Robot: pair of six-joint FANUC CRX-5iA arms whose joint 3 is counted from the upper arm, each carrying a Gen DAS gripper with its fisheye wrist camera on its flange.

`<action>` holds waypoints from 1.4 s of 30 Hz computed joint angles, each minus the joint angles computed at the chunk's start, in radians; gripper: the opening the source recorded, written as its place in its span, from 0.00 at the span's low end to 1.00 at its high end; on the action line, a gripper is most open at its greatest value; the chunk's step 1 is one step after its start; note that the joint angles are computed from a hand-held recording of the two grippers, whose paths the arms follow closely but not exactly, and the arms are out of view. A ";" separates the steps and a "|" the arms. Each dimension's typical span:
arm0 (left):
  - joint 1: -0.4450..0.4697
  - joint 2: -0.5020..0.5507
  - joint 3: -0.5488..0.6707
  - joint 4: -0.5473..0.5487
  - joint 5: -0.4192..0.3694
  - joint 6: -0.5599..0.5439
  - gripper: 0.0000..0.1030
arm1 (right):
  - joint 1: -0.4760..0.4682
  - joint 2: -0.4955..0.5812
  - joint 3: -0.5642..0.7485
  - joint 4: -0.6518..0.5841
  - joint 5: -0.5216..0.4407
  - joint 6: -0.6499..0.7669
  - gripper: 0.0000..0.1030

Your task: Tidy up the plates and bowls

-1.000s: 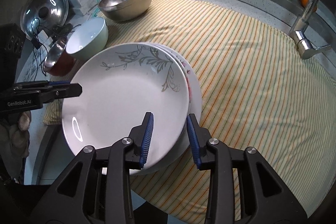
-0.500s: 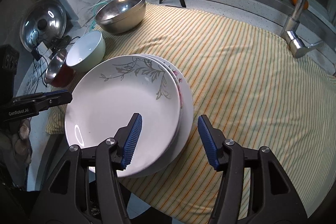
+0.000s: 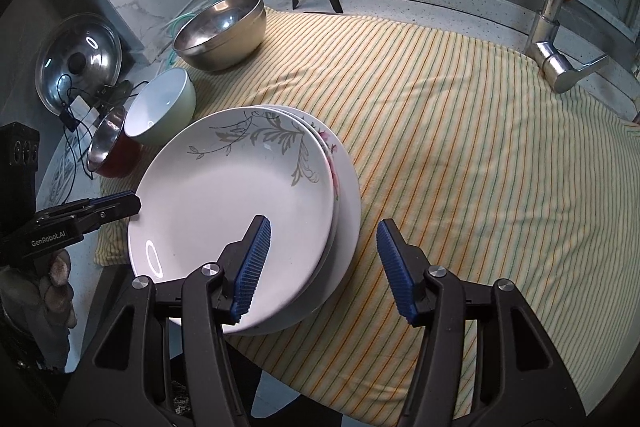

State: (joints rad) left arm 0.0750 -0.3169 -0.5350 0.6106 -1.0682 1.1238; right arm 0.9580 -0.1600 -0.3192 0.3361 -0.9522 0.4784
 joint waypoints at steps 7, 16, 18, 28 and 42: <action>-0.012 -0.005 -0.011 0.000 0.018 -0.019 0.14 | 0.000 0.005 0.006 -0.007 0.000 0.006 0.56; 0.011 0.004 -0.012 0.025 -0.014 -0.010 0.14 | -0.010 0.002 0.007 -0.004 0.019 -0.011 0.56; 0.029 0.006 -0.006 0.035 -0.030 -0.010 0.14 | -0.015 0.002 0.009 -0.002 0.029 -0.021 0.58; 0.120 0.030 0.065 0.036 -0.053 -0.035 0.45 | -0.036 0.049 0.072 0.008 0.083 -0.038 0.74; 0.200 0.236 0.261 0.088 -0.053 -0.100 0.51 | -0.079 0.224 0.286 -0.004 0.115 0.017 0.75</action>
State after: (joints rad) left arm 0.2753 -0.0808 -0.2738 0.6990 -1.1215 1.0240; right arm 0.8792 0.0638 -0.0330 0.3322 -0.8367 0.4954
